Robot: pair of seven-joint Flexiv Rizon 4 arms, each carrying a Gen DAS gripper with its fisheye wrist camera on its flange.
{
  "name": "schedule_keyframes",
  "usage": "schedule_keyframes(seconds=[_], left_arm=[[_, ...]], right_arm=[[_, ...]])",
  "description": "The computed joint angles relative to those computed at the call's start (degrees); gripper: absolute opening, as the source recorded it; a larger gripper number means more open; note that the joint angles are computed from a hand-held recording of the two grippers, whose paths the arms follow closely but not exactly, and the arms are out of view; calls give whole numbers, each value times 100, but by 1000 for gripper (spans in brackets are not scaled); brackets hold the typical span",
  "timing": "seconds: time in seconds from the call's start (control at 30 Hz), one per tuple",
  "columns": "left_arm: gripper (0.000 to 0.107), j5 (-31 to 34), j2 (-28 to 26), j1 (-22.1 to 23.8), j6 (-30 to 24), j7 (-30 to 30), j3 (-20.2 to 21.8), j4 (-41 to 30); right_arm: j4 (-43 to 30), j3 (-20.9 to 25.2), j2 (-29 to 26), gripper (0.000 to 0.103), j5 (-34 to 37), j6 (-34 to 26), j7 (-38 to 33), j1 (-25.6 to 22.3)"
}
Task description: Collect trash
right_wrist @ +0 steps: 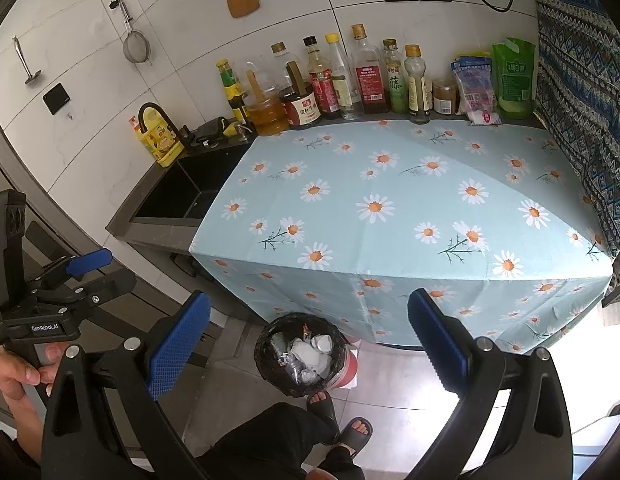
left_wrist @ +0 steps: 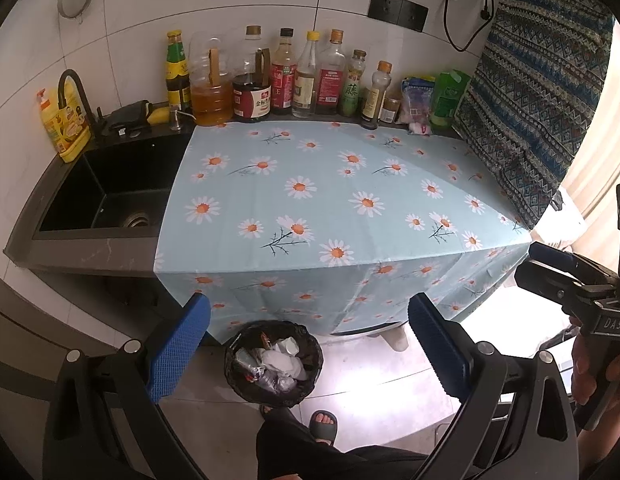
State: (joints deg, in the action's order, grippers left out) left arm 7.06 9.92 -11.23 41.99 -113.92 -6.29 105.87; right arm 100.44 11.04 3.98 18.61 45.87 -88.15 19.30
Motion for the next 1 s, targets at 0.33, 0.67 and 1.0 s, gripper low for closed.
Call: schedule_keyframes(seconds=[0.33, 0.67, 1.0], left_arm=[[96, -34, -1, 4, 10, 91, 9, 12], [96, -9, 11, 19, 21, 50, 4, 27], [96, 22, -12, 12, -8, 57, -9, -8]], right_arm=[[-4, 0, -22, 98, 29, 25, -45, 15], [-38, 13, -65, 98, 21, 0, -62, 12], [-61, -7, -83, 98, 50, -8, -105, -17]])
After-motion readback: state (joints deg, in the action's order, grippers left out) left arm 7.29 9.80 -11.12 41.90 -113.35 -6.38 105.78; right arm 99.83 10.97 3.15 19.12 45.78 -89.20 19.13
